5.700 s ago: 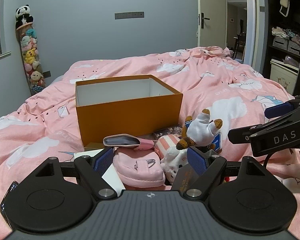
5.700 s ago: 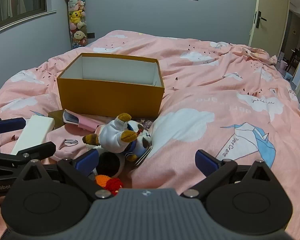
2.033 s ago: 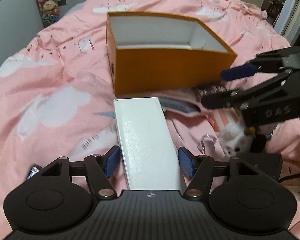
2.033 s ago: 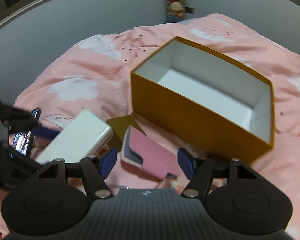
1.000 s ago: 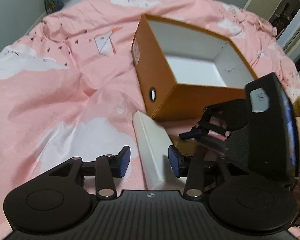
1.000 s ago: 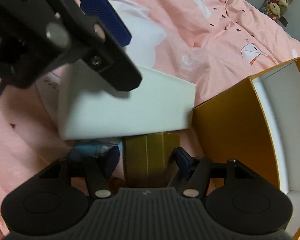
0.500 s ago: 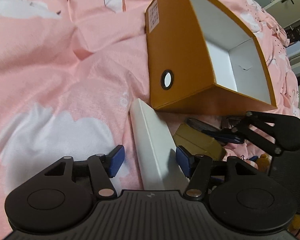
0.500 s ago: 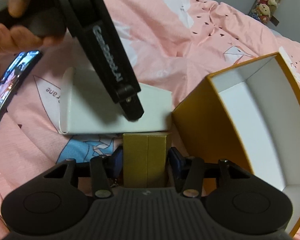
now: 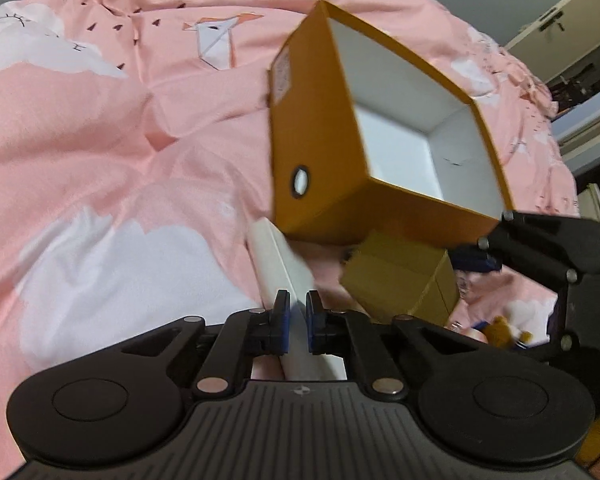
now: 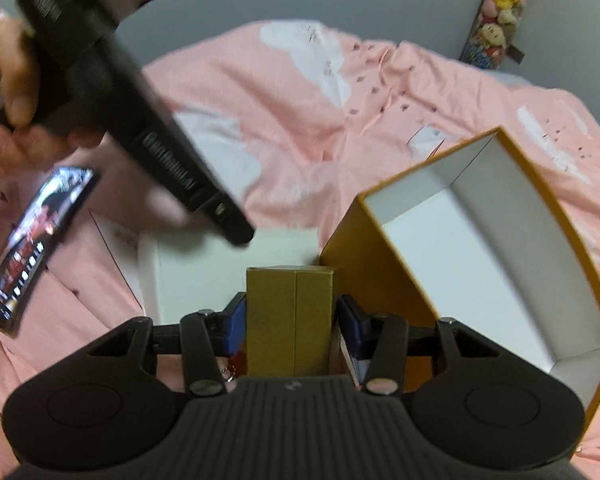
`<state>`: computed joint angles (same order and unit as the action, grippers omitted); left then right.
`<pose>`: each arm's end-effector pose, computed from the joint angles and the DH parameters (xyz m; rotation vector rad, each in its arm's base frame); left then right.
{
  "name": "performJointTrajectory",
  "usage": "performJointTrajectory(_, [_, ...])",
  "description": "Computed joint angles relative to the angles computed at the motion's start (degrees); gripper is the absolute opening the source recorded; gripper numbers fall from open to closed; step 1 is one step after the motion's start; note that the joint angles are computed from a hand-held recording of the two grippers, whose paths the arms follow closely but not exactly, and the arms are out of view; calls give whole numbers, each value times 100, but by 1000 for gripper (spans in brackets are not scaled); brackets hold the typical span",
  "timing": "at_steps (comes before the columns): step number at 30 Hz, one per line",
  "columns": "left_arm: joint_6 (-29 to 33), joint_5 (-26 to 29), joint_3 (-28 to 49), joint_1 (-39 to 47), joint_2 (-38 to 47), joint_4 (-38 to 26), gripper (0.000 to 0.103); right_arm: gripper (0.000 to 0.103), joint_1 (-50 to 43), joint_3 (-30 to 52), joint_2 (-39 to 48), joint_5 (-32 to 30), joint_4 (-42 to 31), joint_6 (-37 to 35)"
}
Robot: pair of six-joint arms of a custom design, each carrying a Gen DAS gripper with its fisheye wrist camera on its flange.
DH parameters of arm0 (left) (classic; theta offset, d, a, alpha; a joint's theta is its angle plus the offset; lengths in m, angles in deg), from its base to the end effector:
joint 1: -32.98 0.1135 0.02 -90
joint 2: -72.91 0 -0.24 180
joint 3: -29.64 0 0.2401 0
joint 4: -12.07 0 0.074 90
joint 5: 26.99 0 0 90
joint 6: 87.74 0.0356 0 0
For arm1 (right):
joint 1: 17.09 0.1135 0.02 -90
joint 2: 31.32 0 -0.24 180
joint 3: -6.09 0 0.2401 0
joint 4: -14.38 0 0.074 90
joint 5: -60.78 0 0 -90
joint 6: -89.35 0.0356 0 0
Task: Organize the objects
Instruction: 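Carry the white box and gold box with both tools over the orange box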
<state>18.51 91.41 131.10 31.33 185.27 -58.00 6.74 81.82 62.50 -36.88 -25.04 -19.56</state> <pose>0.3630 -0.0274 0.1860 0.4989 2.8022 -0.6857 0.2935 0.1348 0.1862 -0.9845 2.3783 0.2043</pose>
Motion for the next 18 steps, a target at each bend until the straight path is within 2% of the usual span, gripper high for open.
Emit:
performJointTrajectory(1, [-49, -27, 3, 1, -3, -24, 9, 50, -17, -1, -62, -10, -12, 28])
performJointTrajectory(2, [-143, -62, 47, -1, 37, -63, 14, 50, -27, -2, -133, -2, -36, 76])
performJointTrajectory(3, [-302, -75, 192, -6, 186, -164, 26, 50, -41, -52, -264, 12, -63, 137])
performJointTrajectory(5, [-493, -108, 459, 0, 489, -409, 42, 50, -81, -163, -504, 26, -85, 240])
performJointTrajectory(6, [-536, -73, 532, 5, 619, -473, 45, 50, -97, -260, -667, 41, -103, 292])
performJointTrajectory(11, [-788, -80, 504, -130, 843, -333, 46, 51, -285, -678, -1300, 94, -217, 496])
performJointTrajectory(13, [-882, -117, 392, -212, 822, -206, 42, 50, -367, -882, -1615, 132, -342, 553])
performJointTrajectory(18, [-957, -268, -74, -329, 316, 93, 39, 51, -625, -1149, -2045, 99, -521, 569])
